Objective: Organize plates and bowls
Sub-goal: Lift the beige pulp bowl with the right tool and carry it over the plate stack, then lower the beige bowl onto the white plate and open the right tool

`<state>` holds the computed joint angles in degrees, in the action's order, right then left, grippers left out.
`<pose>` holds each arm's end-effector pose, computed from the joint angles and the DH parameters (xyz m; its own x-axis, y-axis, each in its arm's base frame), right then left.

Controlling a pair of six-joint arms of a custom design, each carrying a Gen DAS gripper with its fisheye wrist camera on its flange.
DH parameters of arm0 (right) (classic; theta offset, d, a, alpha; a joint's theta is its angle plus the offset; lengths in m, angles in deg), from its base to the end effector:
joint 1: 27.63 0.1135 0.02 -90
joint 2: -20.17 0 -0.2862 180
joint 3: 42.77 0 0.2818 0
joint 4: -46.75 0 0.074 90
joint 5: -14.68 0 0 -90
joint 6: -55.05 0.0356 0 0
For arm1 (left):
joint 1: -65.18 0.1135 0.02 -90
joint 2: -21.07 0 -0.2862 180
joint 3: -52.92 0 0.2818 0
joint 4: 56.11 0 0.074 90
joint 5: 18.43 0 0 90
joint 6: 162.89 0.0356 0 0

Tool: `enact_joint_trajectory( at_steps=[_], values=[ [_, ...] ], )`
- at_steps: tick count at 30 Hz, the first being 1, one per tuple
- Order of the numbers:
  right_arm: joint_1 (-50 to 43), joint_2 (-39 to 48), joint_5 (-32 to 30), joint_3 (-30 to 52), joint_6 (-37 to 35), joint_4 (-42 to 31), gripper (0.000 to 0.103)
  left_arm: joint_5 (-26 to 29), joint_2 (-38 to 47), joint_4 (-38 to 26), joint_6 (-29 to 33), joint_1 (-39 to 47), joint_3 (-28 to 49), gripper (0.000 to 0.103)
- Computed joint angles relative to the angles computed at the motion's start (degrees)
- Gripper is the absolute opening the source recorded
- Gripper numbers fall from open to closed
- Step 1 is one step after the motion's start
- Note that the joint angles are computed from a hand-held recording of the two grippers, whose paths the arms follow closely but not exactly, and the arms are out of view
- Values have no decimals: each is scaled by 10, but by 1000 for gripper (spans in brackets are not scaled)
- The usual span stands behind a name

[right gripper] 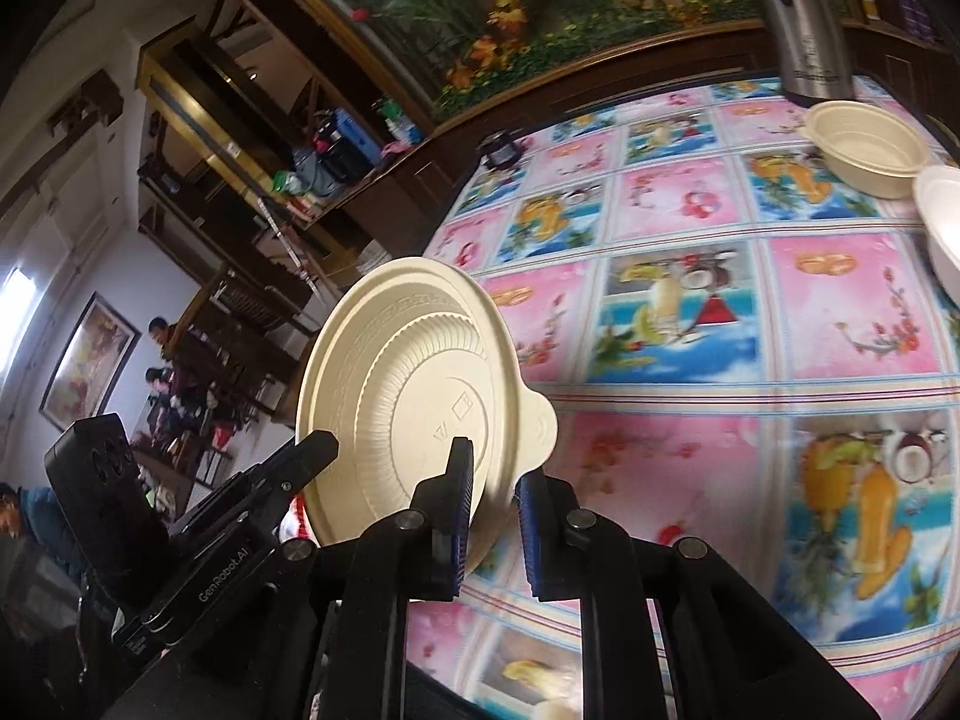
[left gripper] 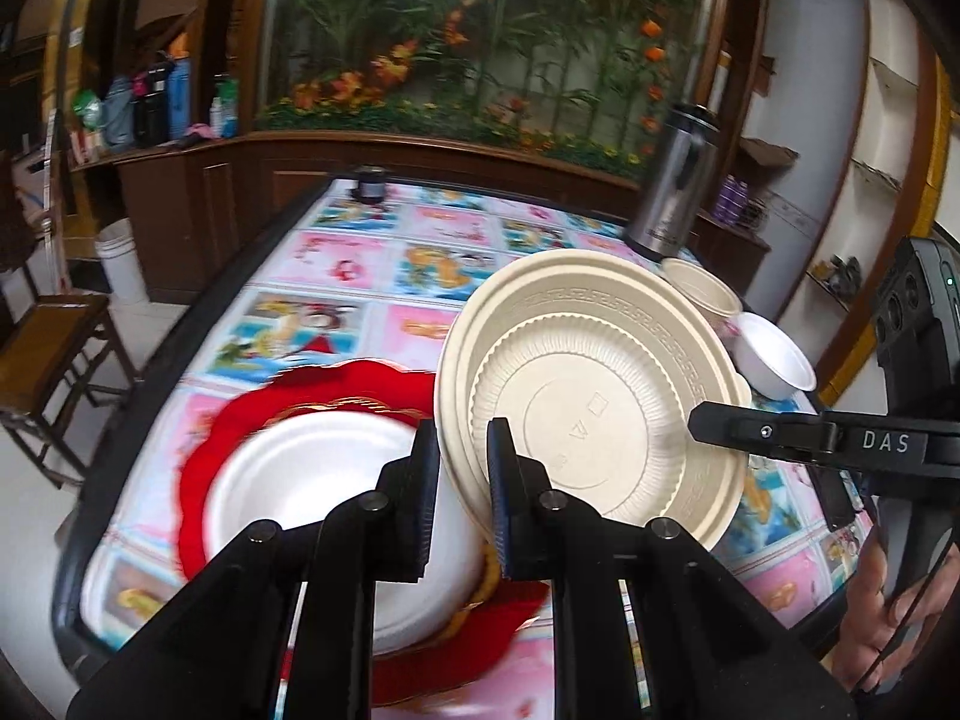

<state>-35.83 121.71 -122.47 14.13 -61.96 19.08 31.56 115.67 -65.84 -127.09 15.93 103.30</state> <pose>0.3082 -0.0180 0.1023 -0.7840 -0.1991 -0.5879 -0.5383 0.6897 0.4843 0.2161 -0.2157 0.1204 -0.5790 -0.2797 -0.7658 -0.2331 0.9569 -0.1732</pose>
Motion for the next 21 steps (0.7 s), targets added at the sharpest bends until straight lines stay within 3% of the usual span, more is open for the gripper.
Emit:
enact_joint_trajectory(
  at_steps=[8, 21],
  values=[
    [108, -20, 37, -32, 54, 40, 14, -20, -58, -31, -62, 7, -72, 13],
    [192, 55, 83, -14, 100, 61, 15, 3, -61, -11, -101, 24, -126, 13]
  ],
)
